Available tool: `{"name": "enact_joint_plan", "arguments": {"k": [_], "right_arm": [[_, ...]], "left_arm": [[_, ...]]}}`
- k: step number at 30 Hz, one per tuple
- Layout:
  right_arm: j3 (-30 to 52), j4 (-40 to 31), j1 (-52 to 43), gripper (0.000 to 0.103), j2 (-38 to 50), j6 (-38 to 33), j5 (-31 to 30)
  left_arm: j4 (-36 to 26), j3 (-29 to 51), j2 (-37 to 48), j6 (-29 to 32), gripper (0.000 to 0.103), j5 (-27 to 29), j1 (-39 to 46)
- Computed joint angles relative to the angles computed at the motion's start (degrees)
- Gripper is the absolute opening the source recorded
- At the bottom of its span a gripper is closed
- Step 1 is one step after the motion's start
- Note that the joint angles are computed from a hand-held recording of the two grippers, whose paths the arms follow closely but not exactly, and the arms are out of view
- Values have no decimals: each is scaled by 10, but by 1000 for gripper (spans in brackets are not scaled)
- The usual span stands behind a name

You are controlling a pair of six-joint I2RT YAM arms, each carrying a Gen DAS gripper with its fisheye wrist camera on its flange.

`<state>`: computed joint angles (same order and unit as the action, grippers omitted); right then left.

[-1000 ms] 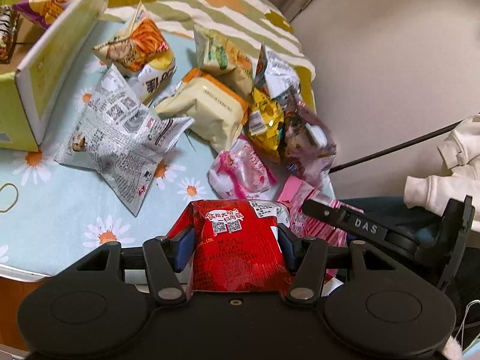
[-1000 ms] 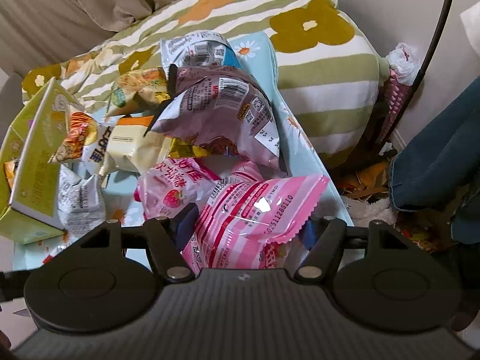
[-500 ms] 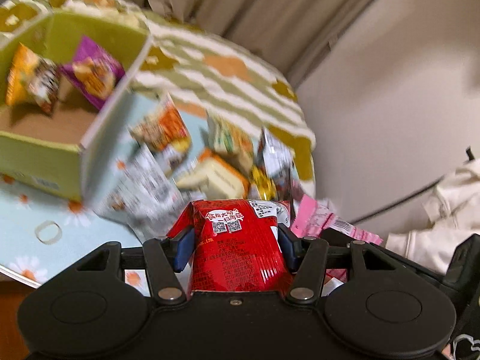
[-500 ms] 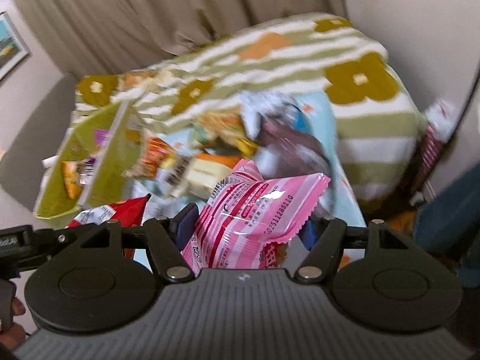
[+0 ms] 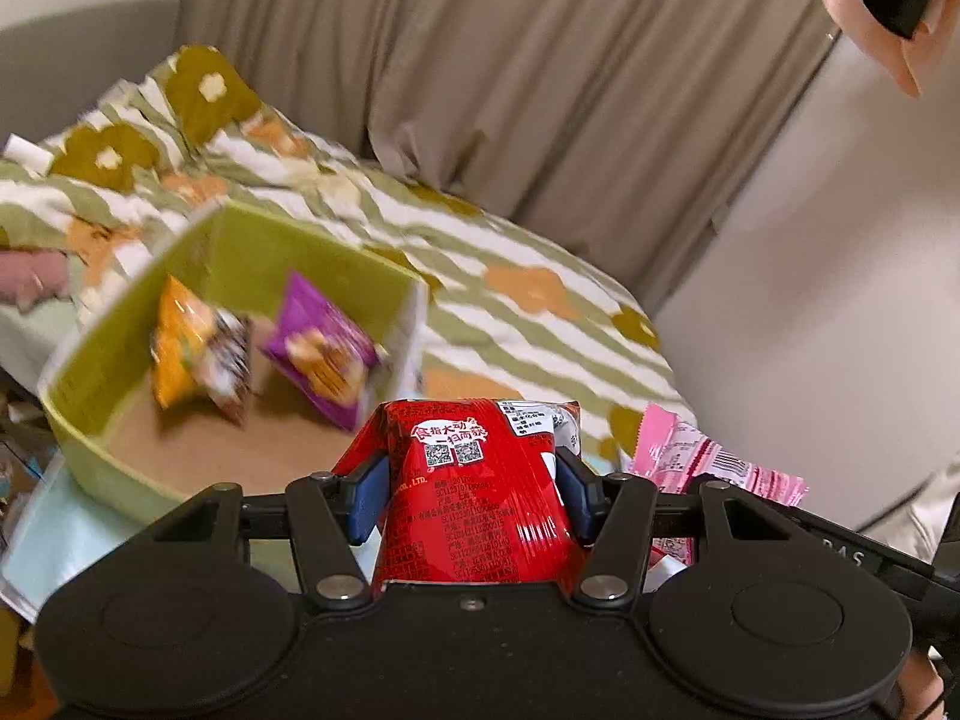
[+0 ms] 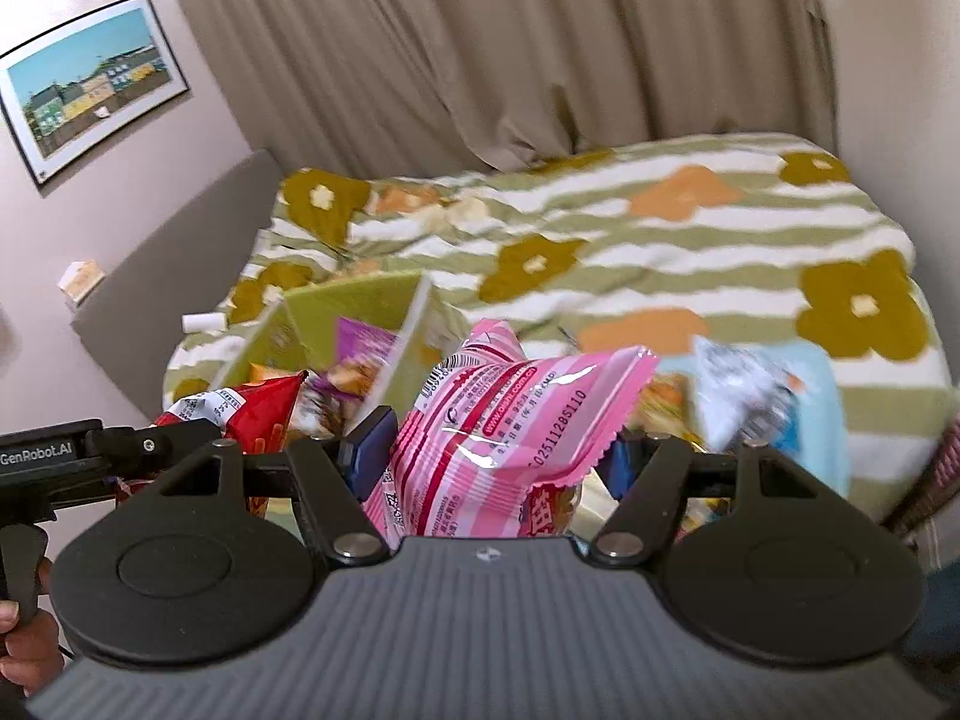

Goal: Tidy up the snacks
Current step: 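Carry the red bag and pink pack into the box and release both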

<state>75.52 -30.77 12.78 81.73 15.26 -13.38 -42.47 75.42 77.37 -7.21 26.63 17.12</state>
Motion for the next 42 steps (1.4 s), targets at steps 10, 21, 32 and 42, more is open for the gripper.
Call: {"name": "enact_joint_plan", "arguments": {"k": [10,21,32,42], "right_arm": [[232,-13,125,83,225,70,62],[489,-123,203,83,449,134,141],[567,-188,227,84,509,137,174],[622,-193,239,85,527,122,184]], "left_arm": [[-3,173,195,118,61,9,105],[57,193,331,279,78,-17,121],[98,129,305,298,103,-6,153],[136,81,242,282,103,0,170]]}}
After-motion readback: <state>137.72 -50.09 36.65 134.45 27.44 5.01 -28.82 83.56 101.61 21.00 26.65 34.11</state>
